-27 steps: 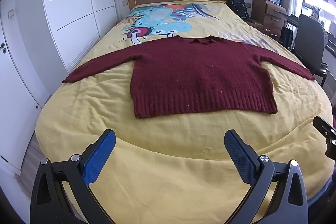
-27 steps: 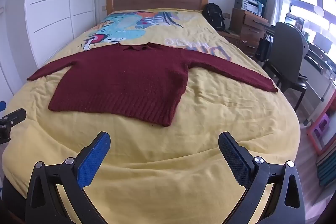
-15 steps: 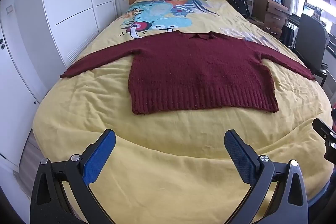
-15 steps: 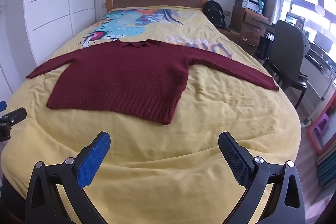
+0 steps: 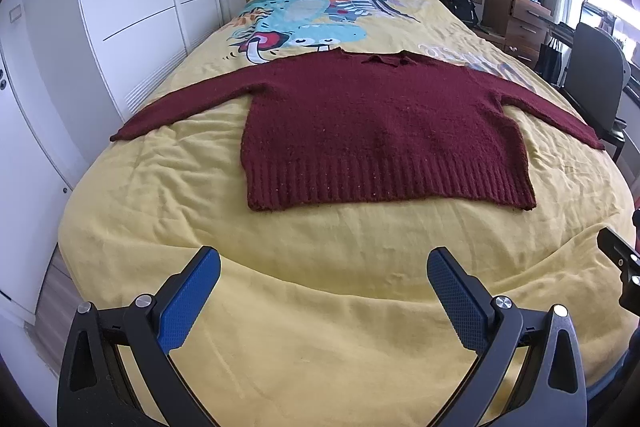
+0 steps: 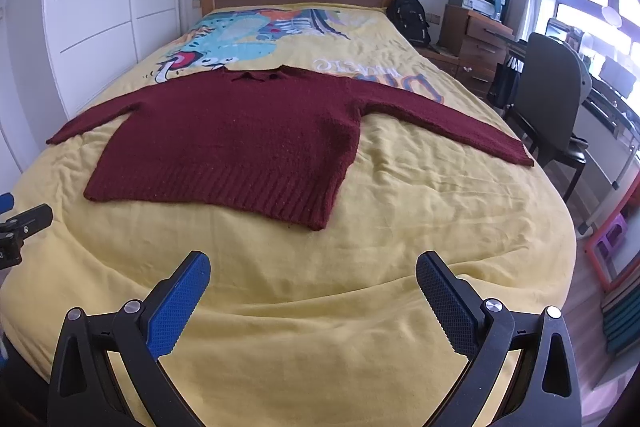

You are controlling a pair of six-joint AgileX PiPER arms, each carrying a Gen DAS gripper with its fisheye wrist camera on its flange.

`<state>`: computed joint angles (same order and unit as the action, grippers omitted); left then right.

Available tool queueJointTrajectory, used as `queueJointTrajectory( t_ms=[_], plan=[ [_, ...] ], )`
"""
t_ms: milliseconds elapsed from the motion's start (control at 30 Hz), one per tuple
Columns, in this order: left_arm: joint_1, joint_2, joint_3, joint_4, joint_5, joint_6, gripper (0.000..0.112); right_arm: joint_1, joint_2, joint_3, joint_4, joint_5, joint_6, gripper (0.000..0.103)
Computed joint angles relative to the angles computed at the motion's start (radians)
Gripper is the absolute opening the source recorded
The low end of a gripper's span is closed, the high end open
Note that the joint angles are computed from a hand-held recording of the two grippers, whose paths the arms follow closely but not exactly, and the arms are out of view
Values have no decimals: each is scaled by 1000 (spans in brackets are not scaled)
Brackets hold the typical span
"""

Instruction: Fold small clothes

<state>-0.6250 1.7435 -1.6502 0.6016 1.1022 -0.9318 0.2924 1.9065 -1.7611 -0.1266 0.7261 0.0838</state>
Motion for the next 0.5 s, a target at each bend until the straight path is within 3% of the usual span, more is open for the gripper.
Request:
queueJointTrajectory(
  t_ms=[500],
  plan=[
    [32, -16, 49, -35, -76, 0, 102, -14, 20, -18, 5, 10, 3, 103]
  ],
)
